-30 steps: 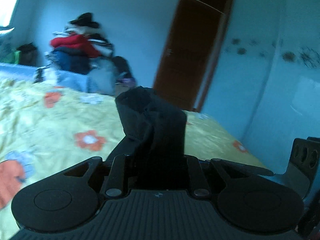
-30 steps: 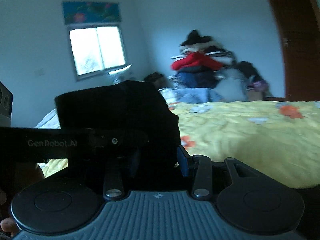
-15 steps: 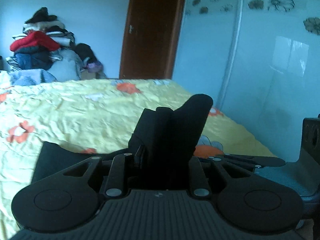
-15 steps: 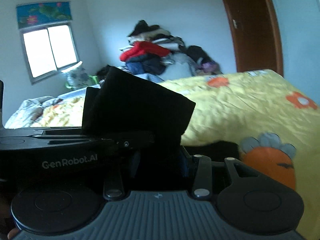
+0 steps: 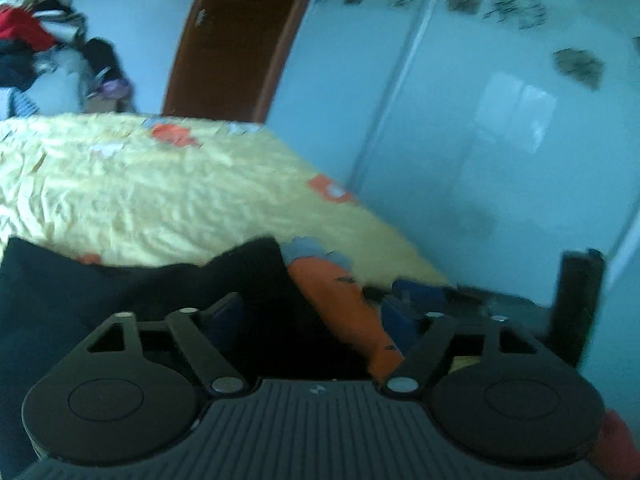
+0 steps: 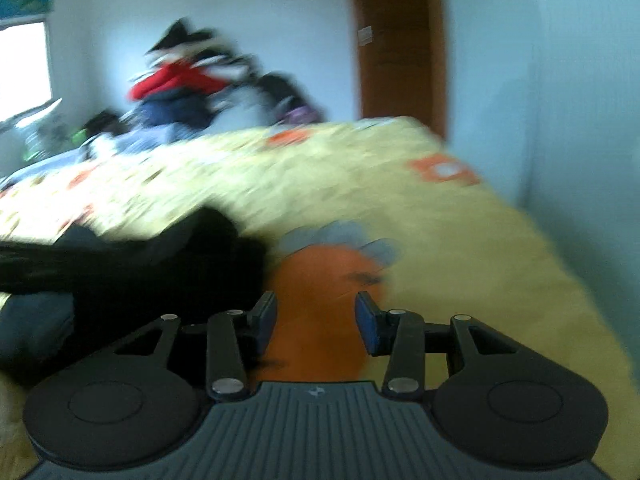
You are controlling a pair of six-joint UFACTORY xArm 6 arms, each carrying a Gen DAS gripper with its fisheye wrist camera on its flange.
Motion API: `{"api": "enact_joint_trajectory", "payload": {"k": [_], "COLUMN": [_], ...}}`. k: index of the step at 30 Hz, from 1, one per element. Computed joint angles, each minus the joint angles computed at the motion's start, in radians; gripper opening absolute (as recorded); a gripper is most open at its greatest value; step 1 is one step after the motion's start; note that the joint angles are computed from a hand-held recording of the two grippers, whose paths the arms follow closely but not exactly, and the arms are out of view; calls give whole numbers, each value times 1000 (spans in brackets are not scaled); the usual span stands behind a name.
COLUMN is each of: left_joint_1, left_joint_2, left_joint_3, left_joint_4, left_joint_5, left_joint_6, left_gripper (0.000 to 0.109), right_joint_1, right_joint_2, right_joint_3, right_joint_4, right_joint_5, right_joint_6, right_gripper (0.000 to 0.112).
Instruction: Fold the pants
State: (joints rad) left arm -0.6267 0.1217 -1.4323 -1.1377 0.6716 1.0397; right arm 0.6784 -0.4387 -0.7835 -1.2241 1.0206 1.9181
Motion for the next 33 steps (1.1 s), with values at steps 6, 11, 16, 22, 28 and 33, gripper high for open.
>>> {"api": "enact_joint_trajectory", "payload": {"k": [6,11,16,22,28,33], "left_joint_1": [-8,33,83,118,129,153], "left_joint_2": [-34,80,215,366,384,234], "left_joint_3": [56,-16,-146,-321,-317,-120], "left_joint_4": [67,423,858,1309,1496,1679], "left_joint_5": [-292,-419,-411,-339,-360,-501], "left_joint_6": [46,-267,-656,-1042,-1164,-1335], "left_gripper": [94,93,92,94,91,93], "right_joint_1": [-12,-172,-234,-142,-130,93], "right_joint_2": [-11,117,164,136,134,48], "right_joint_3": [-64,-163,-160,-174,-156,-146], "right_joint_4": [-147,-91,12,41,125,32], "right_joint_5": [-78,-457,-619,-390,-323,49], "right_joint_6": [72,-18,-63,-212,-297,-228], "right_gripper": [58,61,40,20,18,25]}}
